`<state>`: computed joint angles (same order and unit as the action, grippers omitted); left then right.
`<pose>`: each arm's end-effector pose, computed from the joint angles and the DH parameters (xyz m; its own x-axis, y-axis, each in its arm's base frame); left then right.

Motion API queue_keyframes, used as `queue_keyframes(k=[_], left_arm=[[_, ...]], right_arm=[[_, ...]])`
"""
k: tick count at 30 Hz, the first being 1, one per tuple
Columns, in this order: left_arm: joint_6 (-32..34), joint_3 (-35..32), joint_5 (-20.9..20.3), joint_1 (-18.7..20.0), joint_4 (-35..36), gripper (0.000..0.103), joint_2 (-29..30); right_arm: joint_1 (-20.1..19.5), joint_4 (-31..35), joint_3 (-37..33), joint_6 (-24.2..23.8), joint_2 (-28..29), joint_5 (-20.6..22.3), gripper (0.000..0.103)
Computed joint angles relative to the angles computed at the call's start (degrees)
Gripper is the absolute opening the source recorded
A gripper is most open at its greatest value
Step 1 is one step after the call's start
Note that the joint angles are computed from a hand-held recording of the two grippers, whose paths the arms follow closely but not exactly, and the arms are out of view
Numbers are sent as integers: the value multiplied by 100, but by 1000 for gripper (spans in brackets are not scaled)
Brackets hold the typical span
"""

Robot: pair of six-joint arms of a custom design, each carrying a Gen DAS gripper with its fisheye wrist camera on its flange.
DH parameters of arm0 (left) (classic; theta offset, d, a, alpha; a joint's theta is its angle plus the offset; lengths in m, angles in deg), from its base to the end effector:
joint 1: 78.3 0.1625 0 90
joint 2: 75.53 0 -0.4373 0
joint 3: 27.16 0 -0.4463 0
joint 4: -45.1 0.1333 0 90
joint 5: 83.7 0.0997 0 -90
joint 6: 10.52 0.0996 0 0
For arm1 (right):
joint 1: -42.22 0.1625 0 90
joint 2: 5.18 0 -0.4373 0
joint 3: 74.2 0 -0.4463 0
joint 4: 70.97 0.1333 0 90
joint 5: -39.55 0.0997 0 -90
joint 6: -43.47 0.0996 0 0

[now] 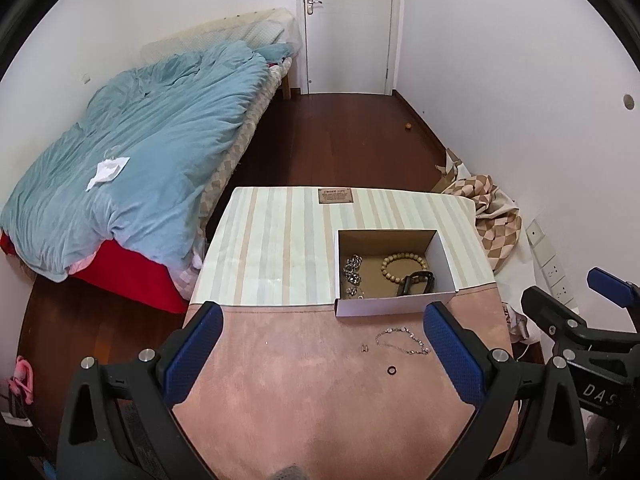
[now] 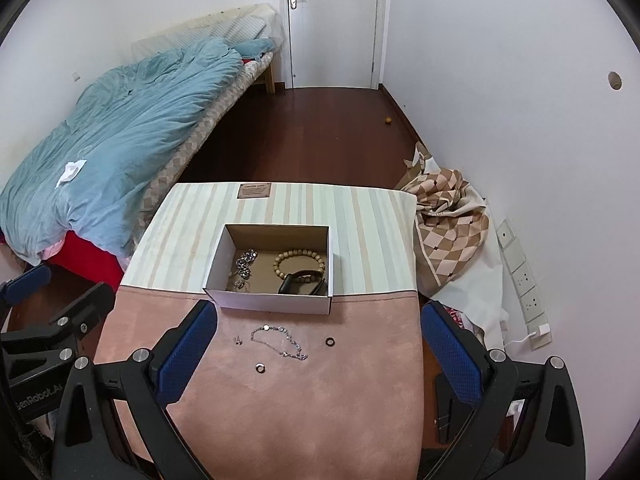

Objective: Organize jewelry
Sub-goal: 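Withdraw both open tools from the box, then grasp a small black ring with the right tool while the left tool grasps another black ring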

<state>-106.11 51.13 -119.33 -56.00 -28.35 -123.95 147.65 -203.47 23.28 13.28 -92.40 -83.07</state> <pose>-0.5700 -0.4653 0.1551 -0.6663 -0.3346 -0.6664 0.2600 0.7333 -0.6282 0.2336 -0.5470 0.5020 -0.6547 -0.3641 0.6624 -0.6413 0.7315 -0.2318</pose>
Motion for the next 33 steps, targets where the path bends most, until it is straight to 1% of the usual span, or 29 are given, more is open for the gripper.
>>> queue_keyframes(k=[4,7,10,12,13,14,17,19,24,25,26,27,28,29,30,31,33], left_arm=[[-343,65,-77,24,236,102,-12],[-467,194,-158,92,216,102,-11],[-588,387,-290,218,162,102,8],[-613,497,-450,337,119,102,55],[-611,559,-502,400,69,102,91],[-669,597,-548,457,105,102,133],[-643,761,-752,655,-55,102,223],[-531,870,-941,796,-267,102,256],[-327,1034,-1210,982,-631,102,302],[-296,1048,-1238,994,-667,102,307],[-263,1068,-1257,1005,-716,102,313],[-242,1076,-1270,1017,-742,102,319],[-219,1082,-1283,1022,-765,102,322],[-185,1088,-1288,1020,-807,102,330],[-169,1092,-1285,1021,-831,102,330],[-147,1091,-1283,1022,-871,102,337],[-28,1094,-1272,1009,-1064,102,369]], right_arm=[[-84,44,37,77,-5,-9,103],[-253,130,50,178,67,-49,103],[-568,197,102,352,176,21,103],[-842,79,207,325,260,172,98],[-944,-4,260,262,317,183,88],[-1049,-62,313,202,376,204,76],[-1370,-196,404,123,644,221,62],[-1501,-414,469,-13,790,202,55],[-1661,-1019,663,-381,1012,261,49],[-1675,-1050,667,-415,1049,274,44],[-1677,-1099,670,-459,1097,225,34],[-1677,-1206,700,-520,1138,150,32],[-1682,-1417,761,-686,1142,207,26],[-1680,-1550,805,-793,1151,196,17],[-1670,-1749,868,-905,1165,131,14],[-1678,-1795,901,-919,1145,165,13],[-1698,-1677,911,-823,1077,231,13]])
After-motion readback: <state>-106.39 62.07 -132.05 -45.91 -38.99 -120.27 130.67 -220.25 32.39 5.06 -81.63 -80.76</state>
